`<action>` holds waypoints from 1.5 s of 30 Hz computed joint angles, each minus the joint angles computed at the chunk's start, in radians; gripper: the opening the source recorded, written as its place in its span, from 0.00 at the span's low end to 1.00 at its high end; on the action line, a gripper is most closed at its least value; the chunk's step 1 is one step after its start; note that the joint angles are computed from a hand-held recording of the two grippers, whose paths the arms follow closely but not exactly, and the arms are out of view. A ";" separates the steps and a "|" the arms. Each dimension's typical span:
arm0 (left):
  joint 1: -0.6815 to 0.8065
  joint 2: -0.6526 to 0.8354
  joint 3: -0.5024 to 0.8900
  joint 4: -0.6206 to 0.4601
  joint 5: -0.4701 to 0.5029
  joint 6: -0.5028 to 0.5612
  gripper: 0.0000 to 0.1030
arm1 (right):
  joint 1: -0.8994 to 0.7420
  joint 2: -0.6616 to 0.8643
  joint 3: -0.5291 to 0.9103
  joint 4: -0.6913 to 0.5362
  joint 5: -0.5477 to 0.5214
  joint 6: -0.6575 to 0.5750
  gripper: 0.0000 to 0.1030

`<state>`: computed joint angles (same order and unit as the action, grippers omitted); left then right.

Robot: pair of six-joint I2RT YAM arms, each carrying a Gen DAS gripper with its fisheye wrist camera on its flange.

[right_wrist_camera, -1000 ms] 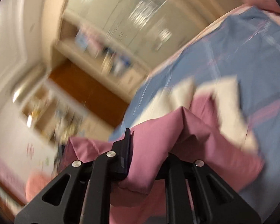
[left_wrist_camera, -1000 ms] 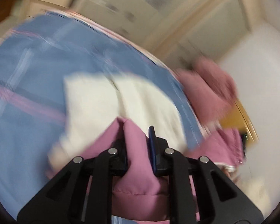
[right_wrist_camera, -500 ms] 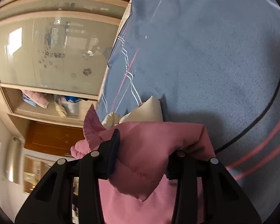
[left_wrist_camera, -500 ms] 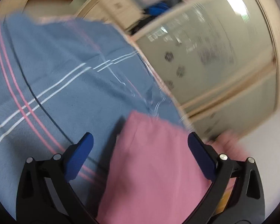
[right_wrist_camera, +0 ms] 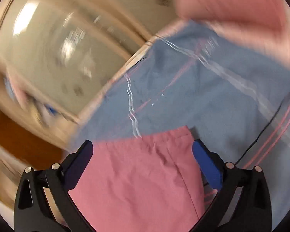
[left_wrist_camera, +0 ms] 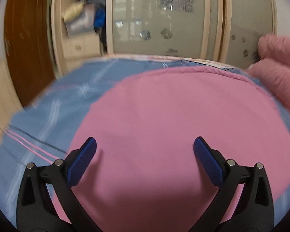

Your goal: Fold large clothes

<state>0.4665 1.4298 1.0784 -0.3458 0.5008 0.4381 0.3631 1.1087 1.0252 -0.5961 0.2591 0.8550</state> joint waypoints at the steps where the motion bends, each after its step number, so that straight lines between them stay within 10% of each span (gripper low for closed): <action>1: -0.032 -0.044 -0.041 0.044 -0.058 -0.005 0.98 | 0.105 0.061 0.063 -0.040 0.095 -0.021 0.99; 10: -0.043 0.003 -0.035 0.007 -0.103 0.059 0.93 | 0.409 0.812 0.737 -0.294 0.290 -0.213 0.93; 18: -0.017 0.224 0.151 -0.097 -0.082 0.044 0.93 | 0.162 0.743 0.519 -0.097 0.052 -0.104 0.99; 25: 0.022 0.161 0.126 -0.130 -0.011 0.083 0.92 | 0.316 0.660 0.536 -0.255 0.389 -0.006 0.99; 32: 0.104 0.024 0.025 -0.167 0.127 0.223 0.92 | 0.542 0.651 0.532 -0.389 0.391 0.025 0.99; 45: 0.059 0.030 -0.047 -0.112 0.073 0.260 0.93 | 0.385 0.842 0.576 -0.275 0.242 -0.038 0.99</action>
